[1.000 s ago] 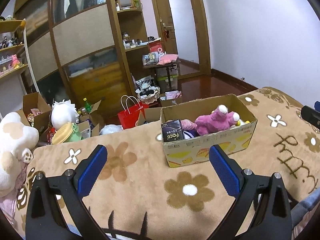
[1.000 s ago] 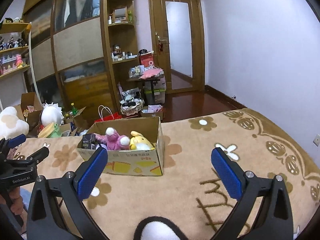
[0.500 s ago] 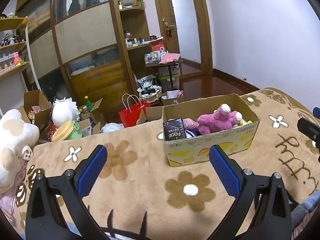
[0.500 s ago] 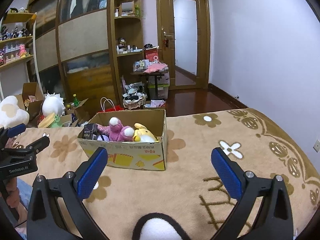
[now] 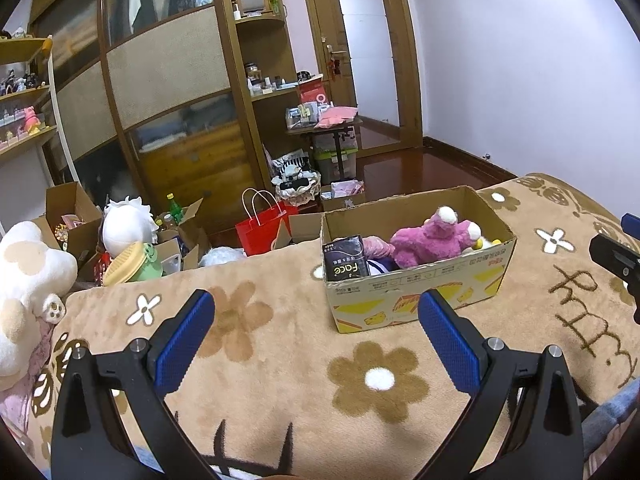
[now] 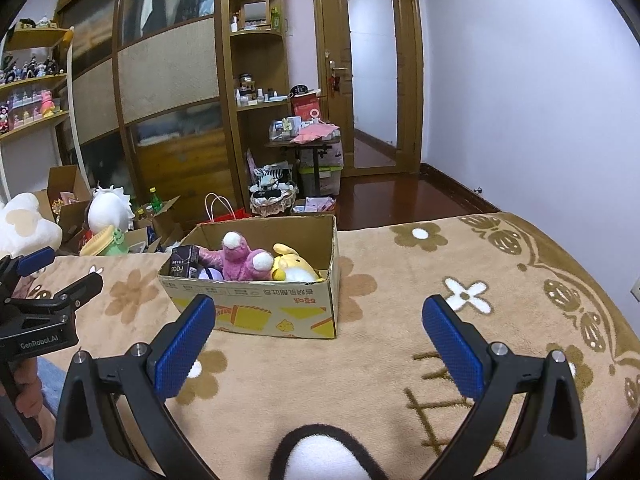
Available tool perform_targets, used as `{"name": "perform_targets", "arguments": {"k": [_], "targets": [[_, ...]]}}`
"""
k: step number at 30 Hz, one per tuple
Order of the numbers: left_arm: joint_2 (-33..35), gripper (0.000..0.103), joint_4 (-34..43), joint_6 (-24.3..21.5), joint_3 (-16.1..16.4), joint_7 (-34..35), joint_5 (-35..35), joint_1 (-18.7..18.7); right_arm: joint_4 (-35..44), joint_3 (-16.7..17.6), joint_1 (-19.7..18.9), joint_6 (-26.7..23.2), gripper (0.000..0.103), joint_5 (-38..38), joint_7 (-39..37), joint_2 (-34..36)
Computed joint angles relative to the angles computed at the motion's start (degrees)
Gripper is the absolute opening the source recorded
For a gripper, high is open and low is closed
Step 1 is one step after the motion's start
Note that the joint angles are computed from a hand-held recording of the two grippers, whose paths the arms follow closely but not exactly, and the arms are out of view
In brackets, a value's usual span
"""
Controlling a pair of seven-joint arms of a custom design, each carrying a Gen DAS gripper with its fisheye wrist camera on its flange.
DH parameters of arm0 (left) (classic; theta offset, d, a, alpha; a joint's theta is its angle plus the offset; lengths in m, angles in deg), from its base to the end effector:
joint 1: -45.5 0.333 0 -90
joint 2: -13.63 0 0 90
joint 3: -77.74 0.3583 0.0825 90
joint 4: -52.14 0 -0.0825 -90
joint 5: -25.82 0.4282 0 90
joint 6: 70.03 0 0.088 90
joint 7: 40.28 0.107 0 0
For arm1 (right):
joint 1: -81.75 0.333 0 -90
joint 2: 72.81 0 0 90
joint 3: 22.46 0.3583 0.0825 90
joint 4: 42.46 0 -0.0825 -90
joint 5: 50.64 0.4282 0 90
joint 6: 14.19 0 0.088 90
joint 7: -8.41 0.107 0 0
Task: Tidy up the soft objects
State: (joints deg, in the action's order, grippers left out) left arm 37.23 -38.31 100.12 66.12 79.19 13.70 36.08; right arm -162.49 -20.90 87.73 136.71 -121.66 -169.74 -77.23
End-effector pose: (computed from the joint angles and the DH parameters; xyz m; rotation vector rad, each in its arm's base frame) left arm 0.7428 -0.2381 0.5451 -1.0591 2.0888 -1.0100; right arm 0.5945 0.1028 0.5342 -1.1696 2.0230 -1.0785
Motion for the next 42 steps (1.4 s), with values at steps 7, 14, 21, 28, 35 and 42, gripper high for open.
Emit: {"name": "perform_targets", "arguments": {"k": [7, 14, 21, 28, 35, 42], "targets": [[0.0, 0.101, 0.0, -0.1, 0.0, -0.1, 0.1, 0.0, 0.2, 0.0, 0.0, 0.0, 0.103, 0.1, -0.1, 0.1], [0.0, 0.101, 0.0, 0.0, -0.1, 0.0, 0.0, 0.1, 0.3, -0.2, 0.0, 0.3, 0.103, 0.4, -0.2, 0.3], [0.0, 0.101, 0.0, 0.0, -0.1, 0.0, 0.0, 0.1, 0.1, -0.2, -0.1, 0.4, 0.103, 0.1, 0.0, 0.2], [0.0, 0.101, 0.0, -0.1, 0.0, -0.2, 0.1, 0.0, 0.2, -0.2, 0.0, 0.4, 0.103, 0.1, 0.0, 0.2], [0.0, 0.101, 0.0, -0.1, 0.0, -0.1, 0.2, 0.0, 0.3, -0.1, 0.0, 0.2, 0.103, 0.1, 0.1, 0.3], [0.0, 0.101, 0.0, -0.2, 0.0, -0.4, 0.2, -0.1, 0.3, -0.2, 0.1, 0.1, 0.103, 0.0, 0.3, 0.3]]}}
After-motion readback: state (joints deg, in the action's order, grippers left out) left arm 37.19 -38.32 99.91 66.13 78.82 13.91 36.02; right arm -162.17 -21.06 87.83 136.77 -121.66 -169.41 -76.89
